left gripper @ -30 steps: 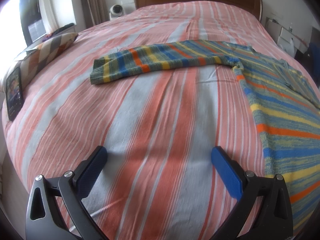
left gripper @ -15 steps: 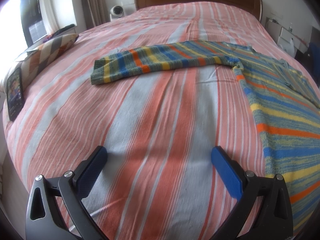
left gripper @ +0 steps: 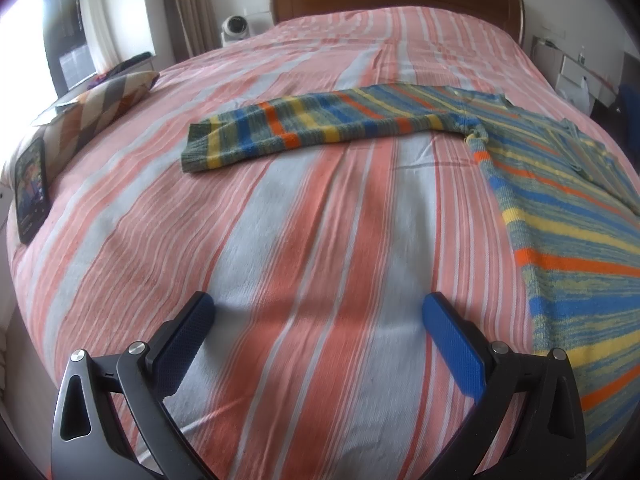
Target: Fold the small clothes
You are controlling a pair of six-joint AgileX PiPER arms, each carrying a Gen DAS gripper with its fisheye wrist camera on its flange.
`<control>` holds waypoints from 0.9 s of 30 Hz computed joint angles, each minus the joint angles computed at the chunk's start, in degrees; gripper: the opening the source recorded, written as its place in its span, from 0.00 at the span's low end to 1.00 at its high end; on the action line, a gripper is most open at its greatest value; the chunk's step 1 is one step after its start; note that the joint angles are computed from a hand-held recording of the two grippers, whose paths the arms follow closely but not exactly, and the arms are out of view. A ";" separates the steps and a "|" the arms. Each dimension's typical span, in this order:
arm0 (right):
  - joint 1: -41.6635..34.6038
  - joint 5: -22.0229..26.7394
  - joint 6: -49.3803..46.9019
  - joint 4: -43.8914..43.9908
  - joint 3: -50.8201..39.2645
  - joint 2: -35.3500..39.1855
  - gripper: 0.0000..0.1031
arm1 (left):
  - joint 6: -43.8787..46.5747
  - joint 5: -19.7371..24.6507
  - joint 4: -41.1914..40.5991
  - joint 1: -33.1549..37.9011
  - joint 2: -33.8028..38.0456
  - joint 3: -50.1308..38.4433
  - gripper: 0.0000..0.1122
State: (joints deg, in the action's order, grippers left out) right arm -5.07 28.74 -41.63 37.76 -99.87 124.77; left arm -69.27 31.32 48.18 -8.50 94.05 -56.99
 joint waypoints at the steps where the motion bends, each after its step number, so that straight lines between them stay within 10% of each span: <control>1: 0.52 0.23 3.00 -3.37 -0.58 -0.07 0.93 | 0.12 -0.10 -0.03 0.13 0.04 -0.05 0.91; 6: 2.17 8.14 18.49 -19.26 -7.21 0.03 0.93 | -0.37 0.04 0.32 -0.15 0.01 0.09 0.91; 27: -2.07 4.58 7.90 -2.32 -6.11 2.66 1.00 | -1.76 0.35 1.63 -0.54 0.39 -0.04 0.91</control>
State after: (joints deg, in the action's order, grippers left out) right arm -7.14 33.32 -33.73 35.44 -105.98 127.43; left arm -71.03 31.67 49.81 -9.04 94.44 -57.03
